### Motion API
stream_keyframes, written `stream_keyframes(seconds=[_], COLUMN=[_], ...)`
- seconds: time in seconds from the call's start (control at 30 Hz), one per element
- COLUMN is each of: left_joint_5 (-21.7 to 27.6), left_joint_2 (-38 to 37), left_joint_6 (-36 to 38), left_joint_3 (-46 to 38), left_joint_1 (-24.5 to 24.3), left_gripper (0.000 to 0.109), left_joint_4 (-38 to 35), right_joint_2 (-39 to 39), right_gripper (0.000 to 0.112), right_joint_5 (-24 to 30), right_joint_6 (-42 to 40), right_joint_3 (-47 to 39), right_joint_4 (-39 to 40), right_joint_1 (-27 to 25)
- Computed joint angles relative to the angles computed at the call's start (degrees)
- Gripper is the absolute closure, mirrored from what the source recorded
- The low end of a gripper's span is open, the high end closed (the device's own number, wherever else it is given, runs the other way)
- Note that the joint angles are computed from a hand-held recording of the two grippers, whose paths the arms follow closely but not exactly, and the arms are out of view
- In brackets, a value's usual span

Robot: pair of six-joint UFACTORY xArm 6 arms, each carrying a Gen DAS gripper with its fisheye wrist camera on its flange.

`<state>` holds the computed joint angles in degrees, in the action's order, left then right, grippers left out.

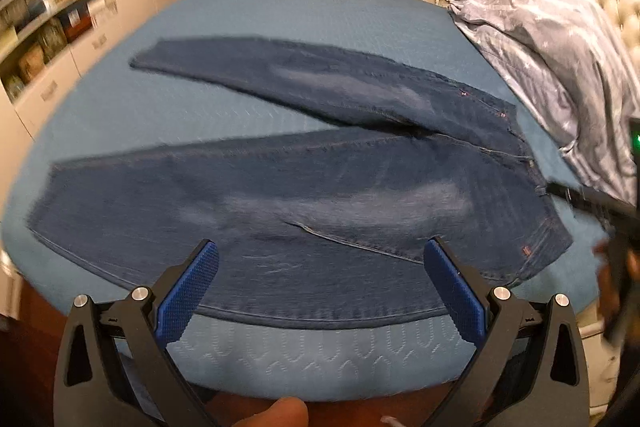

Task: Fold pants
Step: 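Grasp the waistband of the jeans with the right gripper while the left gripper grasps a leg hem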

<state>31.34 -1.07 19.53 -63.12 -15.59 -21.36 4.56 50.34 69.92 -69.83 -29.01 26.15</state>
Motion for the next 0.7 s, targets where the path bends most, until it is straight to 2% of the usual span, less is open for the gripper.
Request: stream_keyframes(seconds=[0.03, 0.13, 0.17, 0.3, 0.4, 0.5, 0.7], left_joint_5=[0.93, 0.46, 0.48, 1.53, 1.59, 1.30, 0.83], left_joint_2=[1.49, 4.17, 5.10, 8.87, 10.47, 11.98, 13.90], left_joint_6=[0.54, 0.36, -0.02, -2.06, -4.72, -6.35, -5.27], left_joint_3=[-1.14, -2.51, -3.15, -6.43, -7.70, -8.98, -11.44], left_joint_1=[0.35, 0.69, 0.88, 2.24, 3.01, 3.53, 4.88], left_gripper=[0.010, 0.010, 0.010, 0.010, 0.010, 0.010, 0.010], left_joint_4=[-0.95, -0.04, 0.46, 1.64, 3.91, 5.71, 5.40], right_joint_2=[0.51, 5.54, 8.18, 16.35, 22.79, 28.31, 33.82], right_gripper=[0.012, 0.014, 0.015, 0.017, 0.019, 0.023, 0.030], right_joint_5=[-1.42, 1.74, 0.71, 0.41, 2.03, 4.85, 1.94], right_joint_6=[-4.50, -14.28, -19.56, -27.58, -32.60, -33.24, -37.75], right_joint_3=[-0.46, -7.42, -10.37, -19.24, -25.99, -31.84, -35.74], right_joint_4=[1.54, 1.87, 5.01, 11.68, 14.27, 12.95, 14.88], right_joint_1=[-3.72, -11.28, -14.53, -22.01, -24.82, -26.05, -27.66])
